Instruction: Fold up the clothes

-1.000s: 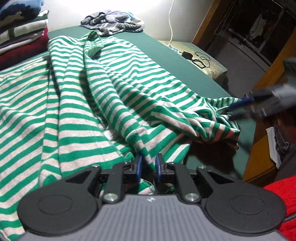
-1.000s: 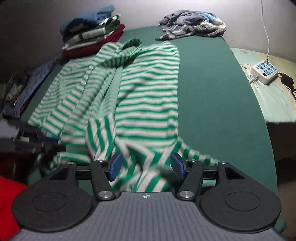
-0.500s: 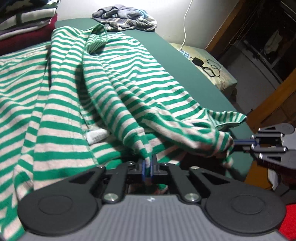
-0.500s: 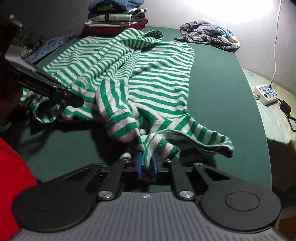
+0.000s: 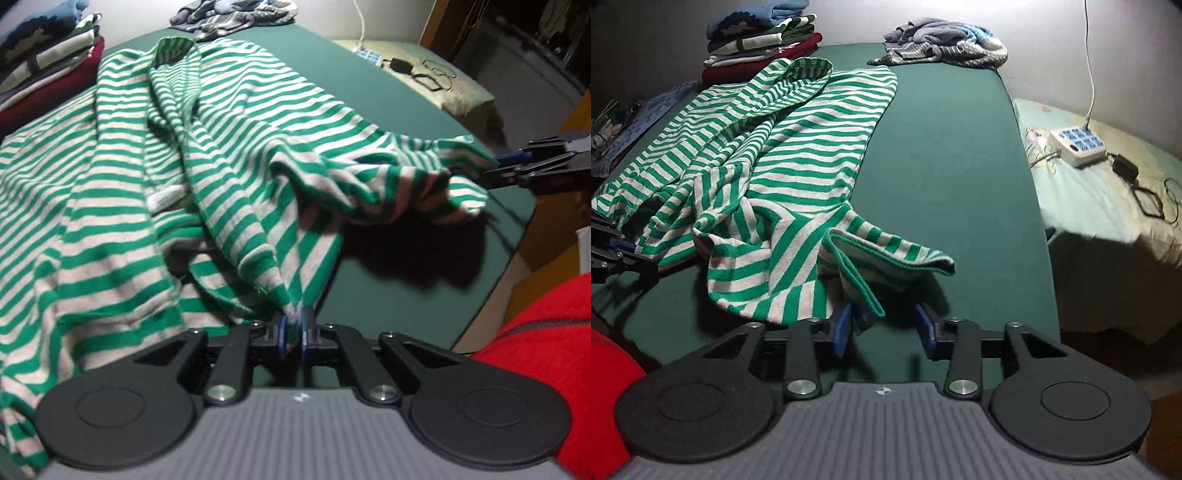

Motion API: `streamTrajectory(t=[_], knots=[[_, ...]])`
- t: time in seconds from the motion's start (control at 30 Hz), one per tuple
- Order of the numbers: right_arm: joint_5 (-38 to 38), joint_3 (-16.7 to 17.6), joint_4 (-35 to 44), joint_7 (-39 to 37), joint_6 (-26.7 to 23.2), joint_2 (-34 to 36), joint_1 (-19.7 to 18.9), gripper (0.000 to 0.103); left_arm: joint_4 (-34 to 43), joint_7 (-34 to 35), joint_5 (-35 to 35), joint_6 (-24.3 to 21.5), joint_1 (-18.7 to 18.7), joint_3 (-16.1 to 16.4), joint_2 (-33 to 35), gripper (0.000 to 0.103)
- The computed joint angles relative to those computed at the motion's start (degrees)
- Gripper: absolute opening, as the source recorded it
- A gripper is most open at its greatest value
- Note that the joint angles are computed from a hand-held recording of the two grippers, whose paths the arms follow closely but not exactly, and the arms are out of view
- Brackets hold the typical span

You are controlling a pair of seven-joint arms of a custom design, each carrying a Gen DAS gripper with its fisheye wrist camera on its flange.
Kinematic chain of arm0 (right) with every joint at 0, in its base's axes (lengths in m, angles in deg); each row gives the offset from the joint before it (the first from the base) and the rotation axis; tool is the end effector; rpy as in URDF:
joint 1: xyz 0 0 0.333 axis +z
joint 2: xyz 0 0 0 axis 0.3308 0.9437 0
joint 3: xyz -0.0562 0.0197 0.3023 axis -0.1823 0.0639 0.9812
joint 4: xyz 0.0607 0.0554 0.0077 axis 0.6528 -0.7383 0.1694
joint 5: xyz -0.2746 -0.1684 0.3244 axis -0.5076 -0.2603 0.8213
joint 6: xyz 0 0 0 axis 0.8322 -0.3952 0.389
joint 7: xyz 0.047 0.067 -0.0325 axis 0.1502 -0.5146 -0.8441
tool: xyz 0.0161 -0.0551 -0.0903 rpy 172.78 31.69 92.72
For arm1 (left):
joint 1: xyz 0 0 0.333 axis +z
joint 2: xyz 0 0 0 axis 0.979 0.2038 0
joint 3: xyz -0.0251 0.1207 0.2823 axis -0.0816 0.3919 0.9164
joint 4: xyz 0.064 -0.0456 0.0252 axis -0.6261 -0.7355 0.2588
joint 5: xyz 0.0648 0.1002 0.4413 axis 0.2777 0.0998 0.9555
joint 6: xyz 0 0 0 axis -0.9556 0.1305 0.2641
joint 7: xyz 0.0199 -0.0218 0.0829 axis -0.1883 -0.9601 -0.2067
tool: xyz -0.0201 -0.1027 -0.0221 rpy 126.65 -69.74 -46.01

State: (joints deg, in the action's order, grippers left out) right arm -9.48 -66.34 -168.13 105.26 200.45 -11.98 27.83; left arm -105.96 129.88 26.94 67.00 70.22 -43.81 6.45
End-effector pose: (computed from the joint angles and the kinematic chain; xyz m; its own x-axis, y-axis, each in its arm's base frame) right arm 0.5248 0.0239 0.4756 0.2245 -0.9698 -0.0952 -0.8108 -0.1317 -0.5704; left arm 0.5381 -0.1152 0.4636 -0.5752 -0.8063 0.1378 -0.7502 0.4527 -0.4819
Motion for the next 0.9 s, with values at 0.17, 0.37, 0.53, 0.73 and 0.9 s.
streamTrajectory(t=[0.17, 0.37, 0.53, 0.73, 0.9], knots=[[15.66, -5.79, 0.64, -5.73, -0.54, -0.04, 4.80, 0.047, 1.30, 0.96, 3.16, 0.11, 1.32, 0.70, -2.43, 0.034], [16.92, -3.06, 1.70, -7.34, 2.62, 3.63, 3.77, 0.020, 5.53, 1.41, 1.45, 4.37, -0.22, 0.44, 0.59, 0.044], [11.13, -0.54, -0.30, -7.03, 5.94, 1.85, 1.06, 0.005, 8.05, -1.29, 4.88, 9.25, -0.89, -2.99, 7.24, 0.044], [-10.26, 5.77, -2.50, 9.18, 5.49, -1.16, -9.67, 0.004, 9.70, 0.46, 0.54, 3.57, -1.05, -3.30, 10.20, 0.043], [-22.35, 7.85, -3.32, 18.61, 4.11, -0.63, -13.22, 0.003, 7.90, 5.06, -4.10, -1.75, -1.51, -3.59, 8.66, 0.049]])
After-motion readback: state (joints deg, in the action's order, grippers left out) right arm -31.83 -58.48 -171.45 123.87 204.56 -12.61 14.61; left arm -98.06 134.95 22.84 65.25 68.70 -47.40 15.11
